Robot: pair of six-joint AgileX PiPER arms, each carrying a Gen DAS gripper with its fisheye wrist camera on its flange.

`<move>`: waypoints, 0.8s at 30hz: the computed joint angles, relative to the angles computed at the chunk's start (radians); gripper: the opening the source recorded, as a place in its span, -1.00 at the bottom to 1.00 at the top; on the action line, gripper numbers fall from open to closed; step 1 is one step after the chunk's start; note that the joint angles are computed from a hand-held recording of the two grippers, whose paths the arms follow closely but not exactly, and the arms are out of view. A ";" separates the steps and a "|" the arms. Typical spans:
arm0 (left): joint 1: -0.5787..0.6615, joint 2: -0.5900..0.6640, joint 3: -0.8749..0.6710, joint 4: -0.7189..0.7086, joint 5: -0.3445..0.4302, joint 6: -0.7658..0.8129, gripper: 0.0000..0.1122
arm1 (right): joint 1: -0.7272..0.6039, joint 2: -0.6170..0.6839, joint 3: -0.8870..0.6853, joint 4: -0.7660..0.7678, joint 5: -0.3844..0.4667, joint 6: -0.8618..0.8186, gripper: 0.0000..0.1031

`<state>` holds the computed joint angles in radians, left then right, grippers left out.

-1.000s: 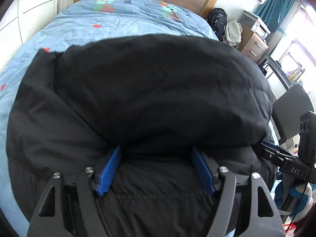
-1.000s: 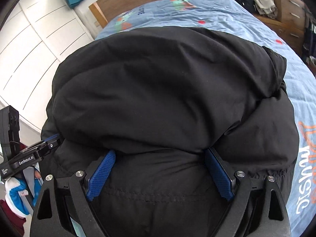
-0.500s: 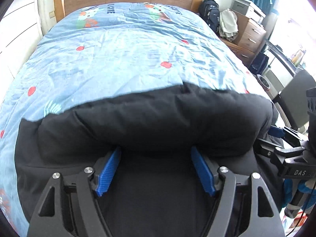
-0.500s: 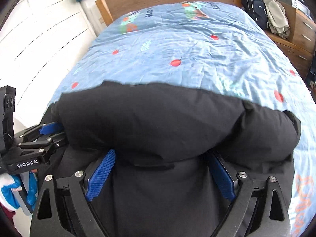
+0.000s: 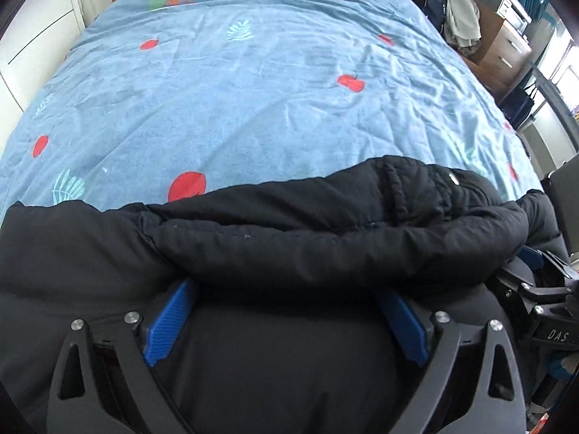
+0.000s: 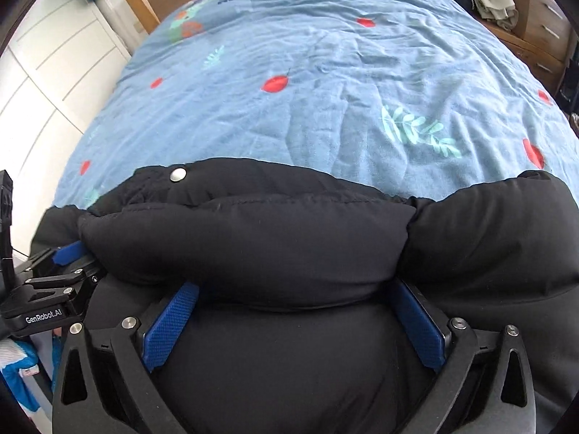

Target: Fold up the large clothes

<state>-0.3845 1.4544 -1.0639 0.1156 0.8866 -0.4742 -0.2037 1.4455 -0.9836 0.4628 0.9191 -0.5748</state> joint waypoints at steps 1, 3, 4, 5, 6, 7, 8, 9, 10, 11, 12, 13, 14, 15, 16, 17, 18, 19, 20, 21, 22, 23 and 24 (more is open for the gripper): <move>0.001 0.012 -0.004 0.004 -0.003 -0.003 0.79 | 0.010 0.014 -0.001 -0.007 -0.014 0.009 0.99; 0.009 0.039 -0.008 0.011 -0.017 -0.003 0.82 | 0.027 0.041 -0.007 -0.017 -0.037 0.026 0.99; 0.012 0.049 -0.008 0.015 -0.026 -0.005 0.84 | 0.029 0.052 -0.007 -0.017 -0.046 0.026 0.99; 0.015 0.061 -0.014 0.018 -0.032 -0.007 0.84 | 0.032 0.062 -0.010 -0.019 -0.054 0.029 0.99; 0.018 0.073 -0.016 0.020 -0.042 -0.010 0.84 | 0.034 0.073 -0.014 -0.019 -0.061 0.028 0.99; 0.022 0.086 -0.020 0.021 -0.051 -0.009 0.84 | 0.037 0.086 -0.019 -0.019 -0.069 0.030 0.99; 0.026 0.096 -0.023 0.019 -0.059 -0.005 0.84 | 0.040 0.098 -0.023 -0.017 -0.076 0.029 0.99; 0.031 0.105 -0.026 0.017 -0.066 -0.003 0.84 | 0.041 0.110 -0.028 -0.014 -0.081 0.027 0.99; 0.031 0.113 -0.031 0.020 -0.069 -0.006 0.84 | 0.043 0.125 -0.036 -0.009 -0.086 0.026 0.99; 0.034 0.121 -0.033 0.022 -0.079 -0.007 0.84 | 0.043 0.135 -0.041 -0.004 -0.091 0.022 0.99; 0.035 0.125 -0.033 0.024 -0.085 -0.010 0.84 | 0.042 0.148 -0.046 0.004 -0.096 0.016 0.99; 0.037 0.131 -0.033 0.026 -0.096 -0.011 0.84 | 0.040 0.158 -0.049 0.014 -0.102 0.008 0.99; 0.040 0.137 -0.030 0.029 -0.111 -0.014 0.84 | 0.041 0.167 -0.051 0.021 -0.109 0.005 0.99; 0.040 0.141 -0.027 0.033 -0.120 -0.018 0.84 | 0.039 0.175 -0.051 0.032 -0.117 -0.003 0.99; 0.039 0.143 -0.025 0.038 -0.128 -0.023 0.84 | 0.041 0.186 -0.053 0.041 -0.126 -0.009 0.99; 0.038 0.149 -0.028 0.045 -0.131 -0.029 0.84 | 0.041 0.195 -0.055 0.050 -0.135 -0.014 0.99; 0.034 0.153 -0.031 0.053 -0.129 -0.036 0.84 | 0.042 0.198 -0.055 0.053 -0.140 -0.015 0.99; 0.031 0.153 -0.034 0.059 -0.124 -0.041 0.84 | 0.045 0.202 -0.057 0.052 -0.144 -0.011 0.99; 0.028 0.151 -0.038 0.063 -0.114 -0.045 0.84 | 0.047 0.201 -0.056 0.051 -0.146 -0.010 0.99; 0.025 0.149 -0.045 0.065 -0.099 -0.045 0.84 | 0.047 0.195 -0.057 0.045 -0.141 -0.004 0.99; 0.022 0.146 -0.055 0.064 -0.077 -0.041 0.84 | 0.050 0.191 -0.060 0.033 -0.136 0.007 0.99; 0.020 0.138 -0.064 0.060 -0.056 -0.031 0.84 | 0.051 0.183 -0.065 0.017 -0.121 0.020 0.99; 0.022 0.122 -0.081 0.047 -0.020 -0.006 0.84 | 0.047 0.172 -0.073 0.006 -0.093 0.027 0.99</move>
<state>-0.3624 1.5760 -1.1445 0.1630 0.8662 -0.4802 -0.1567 1.6179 -1.0570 0.4687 0.8262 -0.5483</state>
